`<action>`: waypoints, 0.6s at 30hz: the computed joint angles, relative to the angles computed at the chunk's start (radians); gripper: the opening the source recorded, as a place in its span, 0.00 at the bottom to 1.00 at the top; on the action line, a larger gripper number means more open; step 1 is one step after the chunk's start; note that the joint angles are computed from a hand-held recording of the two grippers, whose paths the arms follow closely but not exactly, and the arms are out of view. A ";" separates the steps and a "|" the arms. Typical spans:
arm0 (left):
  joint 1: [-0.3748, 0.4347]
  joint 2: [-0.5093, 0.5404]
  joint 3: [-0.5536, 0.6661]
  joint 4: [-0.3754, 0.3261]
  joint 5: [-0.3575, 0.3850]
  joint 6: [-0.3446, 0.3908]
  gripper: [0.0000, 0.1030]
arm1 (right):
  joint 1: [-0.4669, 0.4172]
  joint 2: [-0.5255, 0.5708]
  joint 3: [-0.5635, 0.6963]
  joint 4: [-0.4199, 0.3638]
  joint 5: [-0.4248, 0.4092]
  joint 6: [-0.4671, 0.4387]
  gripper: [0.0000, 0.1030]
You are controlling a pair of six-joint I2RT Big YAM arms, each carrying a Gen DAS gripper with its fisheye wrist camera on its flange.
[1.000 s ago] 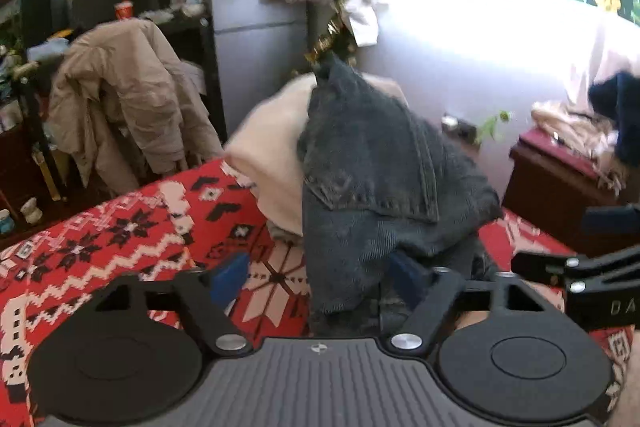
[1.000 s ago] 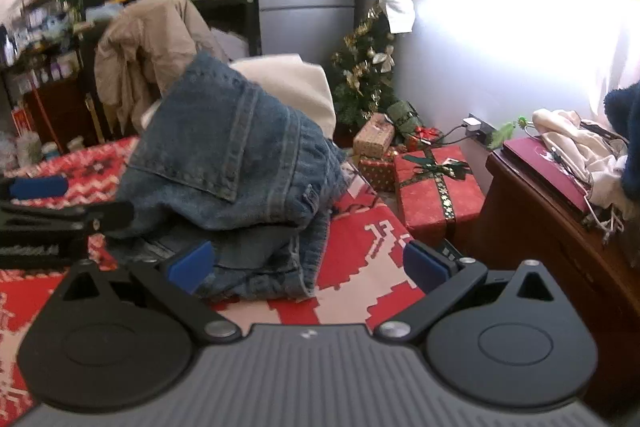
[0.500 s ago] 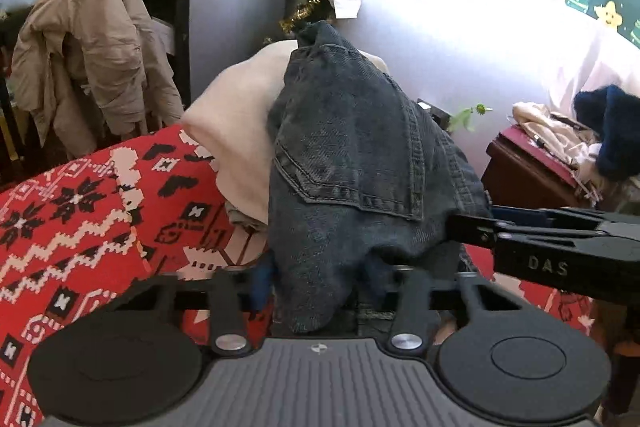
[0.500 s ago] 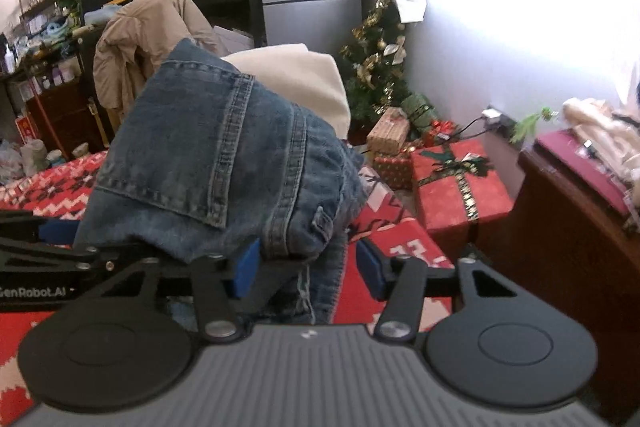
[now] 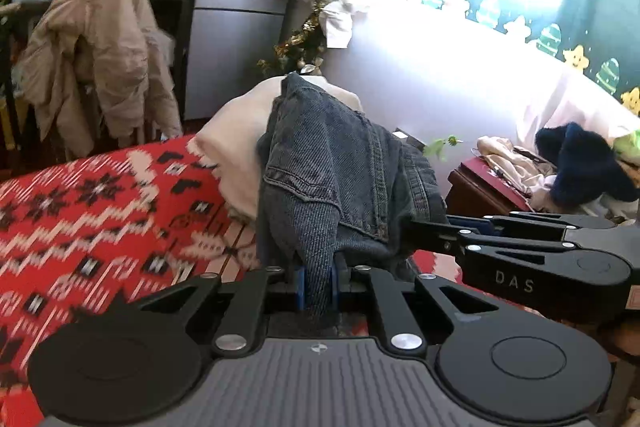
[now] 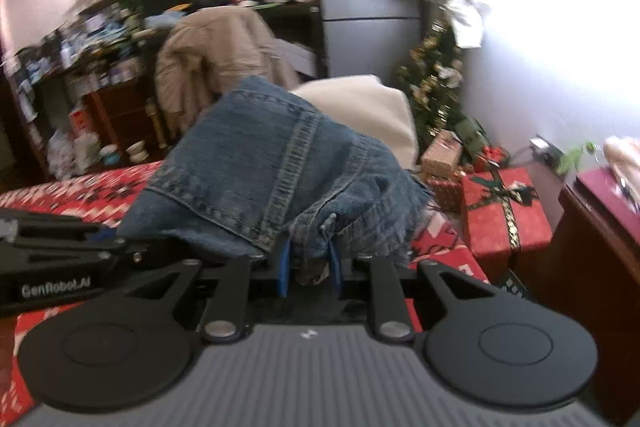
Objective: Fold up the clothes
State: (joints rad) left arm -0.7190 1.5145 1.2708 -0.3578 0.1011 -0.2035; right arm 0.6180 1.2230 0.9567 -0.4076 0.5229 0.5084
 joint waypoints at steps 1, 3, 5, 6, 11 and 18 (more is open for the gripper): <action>0.003 -0.028 -0.023 -0.007 0.001 -0.010 0.10 | 0.020 -0.006 0.009 -0.015 0.004 -0.005 0.20; 0.011 -0.086 -0.070 -0.019 0.006 -0.022 0.10 | 0.067 -0.016 0.021 -0.038 0.010 0.000 0.20; 0.016 -0.158 -0.130 -0.022 0.002 -0.028 0.10 | 0.125 -0.023 0.037 -0.057 0.024 0.009 0.19; 0.018 -0.192 -0.155 -0.027 0.000 -0.030 0.10 | 0.158 -0.022 0.050 -0.069 0.033 0.013 0.19; 0.055 -0.351 -0.261 -0.088 0.017 -0.090 0.10 | 0.322 0.005 0.137 -0.127 0.085 0.024 0.17; 0.086 -0.506 -0.376 -0.159 -0.063 -0.090 0.10 | 0.476 0.094 0.264 -0.178 0.064 0.053 0.17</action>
